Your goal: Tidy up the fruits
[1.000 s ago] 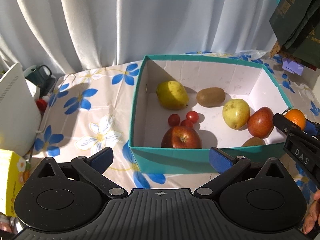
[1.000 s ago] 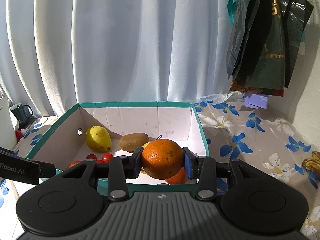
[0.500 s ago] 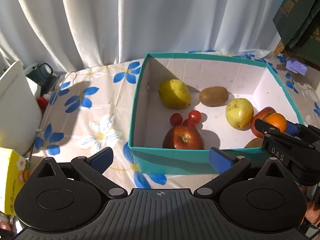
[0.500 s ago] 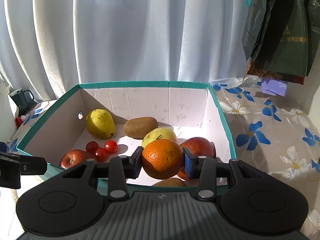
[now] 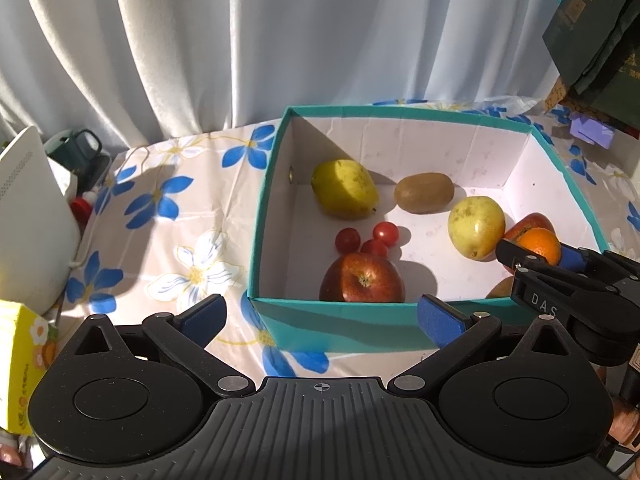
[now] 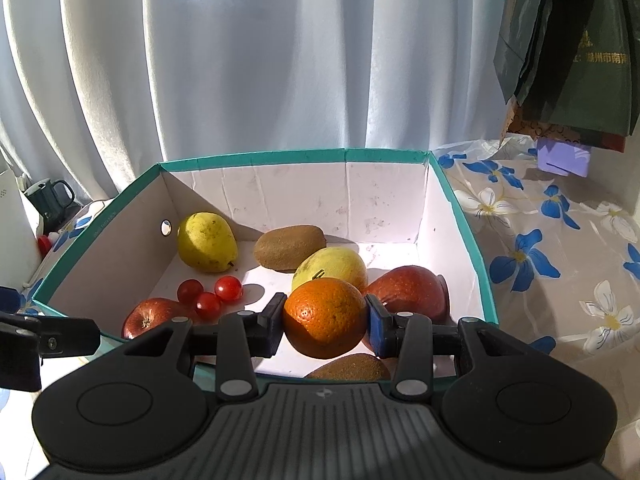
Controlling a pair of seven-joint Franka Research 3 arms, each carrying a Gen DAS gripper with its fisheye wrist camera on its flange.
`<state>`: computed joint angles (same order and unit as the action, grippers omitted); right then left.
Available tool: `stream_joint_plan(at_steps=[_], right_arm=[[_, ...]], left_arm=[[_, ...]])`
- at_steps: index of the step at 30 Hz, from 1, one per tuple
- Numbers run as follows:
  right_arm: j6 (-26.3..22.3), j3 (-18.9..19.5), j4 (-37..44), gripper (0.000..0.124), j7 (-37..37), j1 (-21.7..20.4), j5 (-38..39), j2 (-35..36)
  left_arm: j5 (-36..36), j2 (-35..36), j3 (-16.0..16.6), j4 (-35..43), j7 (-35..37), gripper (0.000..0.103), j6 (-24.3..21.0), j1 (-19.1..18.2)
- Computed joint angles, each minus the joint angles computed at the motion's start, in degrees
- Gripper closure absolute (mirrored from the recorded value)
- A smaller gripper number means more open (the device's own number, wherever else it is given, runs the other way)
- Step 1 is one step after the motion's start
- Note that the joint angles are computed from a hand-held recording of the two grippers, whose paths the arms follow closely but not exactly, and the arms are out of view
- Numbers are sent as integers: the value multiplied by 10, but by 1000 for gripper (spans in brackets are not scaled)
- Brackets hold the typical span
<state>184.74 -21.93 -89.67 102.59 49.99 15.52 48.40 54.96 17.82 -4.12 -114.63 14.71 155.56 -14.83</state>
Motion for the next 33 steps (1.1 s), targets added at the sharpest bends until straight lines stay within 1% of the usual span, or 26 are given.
stream_joint_plan(at_steps=[8,9,10,11,12,13,14,15,16,17,18,19,20,21,23,24,25,27,28,31,33], right_arm=[[-10,-4,0,83,3,2,-5,-2],[-12,-8,0,80,5,5,-7,-2],[-17,-20,2,78,11,14,-9,1],[-23,-38,2,73,19,27,-11,4],[-25,-41,2,69,22,29,-16,4],[-28,-34,-1,65,18,24,-24,-2],[-31,-47,-7,45,27,36,-27,-5],[-28,-73,-17,27,44,59,-28,-6],[-19,-88,-30,23,54,74,-29,-10],[1,-93,-50,22,54,82,-29,-22],[3,-116,-65,21,58,105,-20,-27],[-7,-142,-75,21,63,129,-11,-29],[-13,-150,-87,21,65,137,-8,-39],[-16,-139,-103,21,64,132,-7,-60],[-23,-100,-133,21,63,104,-6,-102],[-35,-86,-143,21,67,93,-8,-118],[-54,-83,-150,21,75,90,-12,-130],[-117,-108,-153,21,109,112,-25,-139],[-147,-114,-149,21,122,117,-34,-142],[-194,-106,-148,21,134,109,-60,-151],[-240,-109,-134,21,156,109,-79,-147]], left_arm=[[-2,0,-1,0,5,0,1,0],[-4,0,-1,0,7,0,2,0],[-5,1,-2,1,9,0,1,0],[-5,1,-1,1,9,0,0,0],[-6,1,-1,1,11,0,-2,-1],[-5,0,-1,1,10,0,-4,-2],[-6,0,-1,2,11,0,-8,-2],[-7,0,-2,2,12,0,-11,-3],[-5,-1,-1,2,10,0,-14,-4],[2,-3,1,0,0,0,-14,-6],[6,-5,2,-2,-7,0,-13,-6],[6,-7,1,-2,-9,0,-18,-6],[7,-8,0,-2,-10,0,-25,-6],[4,-8,-2,-2,-7,0,-30,-5],[-9,-8,-9,-3,12,0,-28,1],[-19,-9,-13,-5,28,0,-23,5],[-25,-9,-15,-6,36,0,-22,6],[-30,-9,-17,-5,46,0,-28,2],[-31,-9,-17,-5,52,0,-28,1],[-45,-9,-22,-6,80,0,-21,2],[-57,-8,-24,-6,96,0,-17,2]])
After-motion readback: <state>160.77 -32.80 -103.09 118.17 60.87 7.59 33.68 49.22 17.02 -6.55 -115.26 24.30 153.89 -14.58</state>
